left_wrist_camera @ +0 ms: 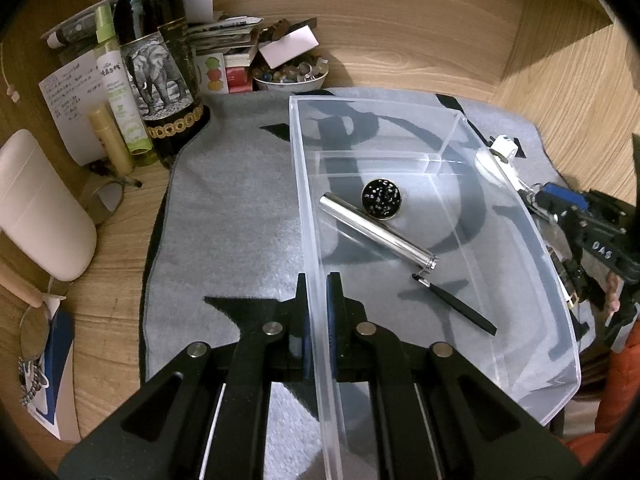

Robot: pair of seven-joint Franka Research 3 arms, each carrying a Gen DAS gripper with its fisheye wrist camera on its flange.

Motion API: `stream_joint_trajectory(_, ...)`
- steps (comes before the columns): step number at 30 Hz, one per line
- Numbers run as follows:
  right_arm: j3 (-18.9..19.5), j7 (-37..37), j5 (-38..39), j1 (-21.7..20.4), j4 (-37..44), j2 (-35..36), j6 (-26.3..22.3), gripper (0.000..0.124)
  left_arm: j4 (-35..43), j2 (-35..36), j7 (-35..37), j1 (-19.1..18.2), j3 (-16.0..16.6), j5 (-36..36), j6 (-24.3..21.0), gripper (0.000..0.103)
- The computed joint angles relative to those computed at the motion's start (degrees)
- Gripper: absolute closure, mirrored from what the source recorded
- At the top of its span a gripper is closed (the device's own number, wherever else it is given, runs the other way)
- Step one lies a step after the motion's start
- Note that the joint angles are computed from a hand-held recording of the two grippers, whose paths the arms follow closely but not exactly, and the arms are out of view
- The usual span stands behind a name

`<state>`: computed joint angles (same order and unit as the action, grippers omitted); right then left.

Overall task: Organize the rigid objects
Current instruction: 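Carry the keys over the bin and release them with the right tool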

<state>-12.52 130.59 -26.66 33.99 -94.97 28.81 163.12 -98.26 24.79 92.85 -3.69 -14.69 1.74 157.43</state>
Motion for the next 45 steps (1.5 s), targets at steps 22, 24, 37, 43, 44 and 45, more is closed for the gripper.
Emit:
stream_joint_trajectory(22,-5.30,8.99,-11.90,6.13,5.63,-0.75,7.49,0.101,-0.87,-0.46,1.39,0.54,-0.51,-0.59,0.89,0.097)
stream_joint_trajectory(24,-4.39,7.25,-10.70,5.72,7.37,0.19,7.70,0.101,-0.90,-0.43,1.70,0.57,-0.53,-0.55,0.99,0.097)
stream_joint_trajectory(37,4.56,-14.02,6.74,1.25,20.59,9.38,0.71,0.101,-1.22,-0.58,2.51,0.56,-0.52,-0.32,1.40,0.096)
stream_joint_trajectory(43,6.24,-20.22,12.31,0.55,28.53,15.12,-6.97,0.101,-1.26,-0.53,3.04,0.75,-0.72,-0.64,1.54,0.096)
stream_joint_trajectory(44,6.35,-20.77,12.93,0.44,29.50,15.80,-7.86,0.101,-1.30,-0.54,3.14,0.77,-0.74,-0.68,1.59,0.096)
stream_joint_trajectory(45,6.63,-21.47,13.65,0.22,30.96,16.82,-9.31,0.101,-1.23,-0.50,3.16,0.74,-0.72,-0.68,1.56,0.096)
